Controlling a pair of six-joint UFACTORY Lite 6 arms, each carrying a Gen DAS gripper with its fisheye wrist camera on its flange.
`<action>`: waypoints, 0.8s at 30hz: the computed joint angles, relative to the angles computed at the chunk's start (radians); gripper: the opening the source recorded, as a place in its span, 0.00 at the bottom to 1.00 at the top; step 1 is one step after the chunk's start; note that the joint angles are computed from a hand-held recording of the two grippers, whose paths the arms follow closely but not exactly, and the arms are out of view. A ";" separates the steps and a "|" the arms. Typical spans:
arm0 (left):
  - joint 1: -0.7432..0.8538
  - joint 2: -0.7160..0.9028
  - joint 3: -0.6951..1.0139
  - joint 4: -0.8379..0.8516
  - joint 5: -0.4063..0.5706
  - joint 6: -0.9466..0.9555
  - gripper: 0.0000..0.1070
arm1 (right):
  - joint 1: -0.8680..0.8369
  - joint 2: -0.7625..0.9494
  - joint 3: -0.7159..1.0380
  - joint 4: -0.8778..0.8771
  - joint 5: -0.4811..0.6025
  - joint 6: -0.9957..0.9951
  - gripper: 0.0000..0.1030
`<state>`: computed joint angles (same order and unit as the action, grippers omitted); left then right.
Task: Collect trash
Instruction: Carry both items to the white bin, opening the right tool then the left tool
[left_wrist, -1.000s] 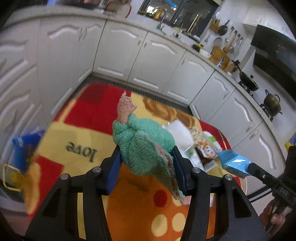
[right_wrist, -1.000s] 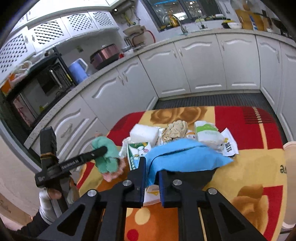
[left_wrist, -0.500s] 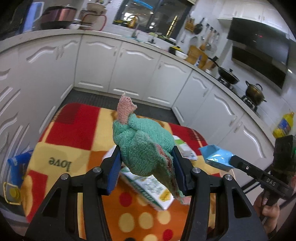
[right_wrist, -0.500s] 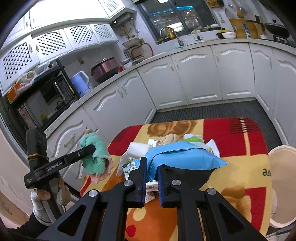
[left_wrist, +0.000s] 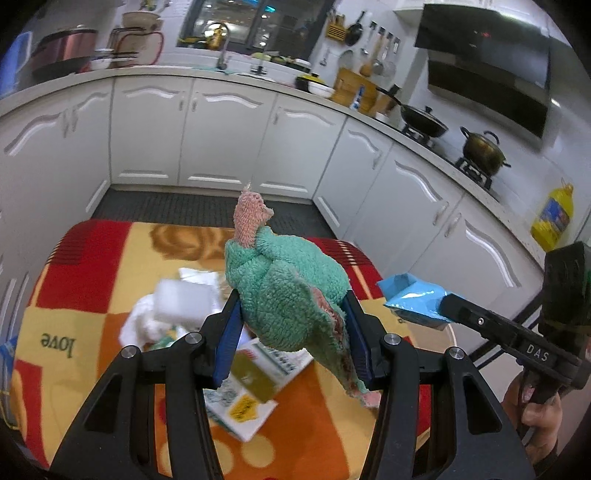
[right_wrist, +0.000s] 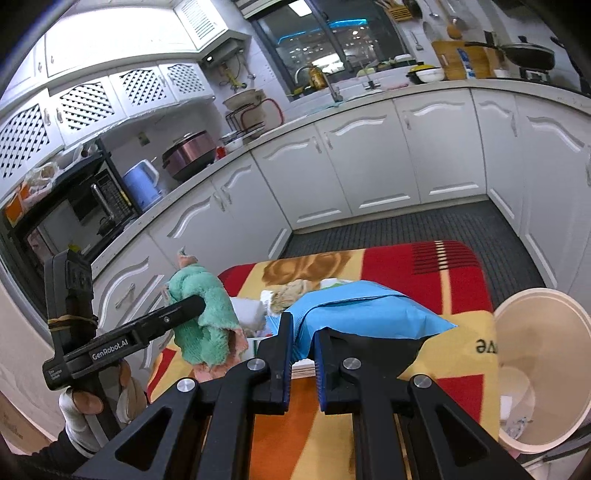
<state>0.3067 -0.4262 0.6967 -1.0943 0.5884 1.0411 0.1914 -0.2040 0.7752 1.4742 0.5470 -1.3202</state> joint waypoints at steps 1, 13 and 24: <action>-0.044 0.007 0.006 0.011 -0.029 -0.023 0.47 | -0.015 -0.001 -0.002 -0.002 0.007 -0.003 0.09; -0.371 0.125 0.084 0.107 -0.238 -0.227 0.47 | -0.257 -0.008 -0.022 -0.043 0.142 -0.048 0.09; -0.588 0.295 0.199 0.244 -0.356 -0.430 0.47 | -0.478 0.045 -0.010 -0.084 0.252 -0.099 0.09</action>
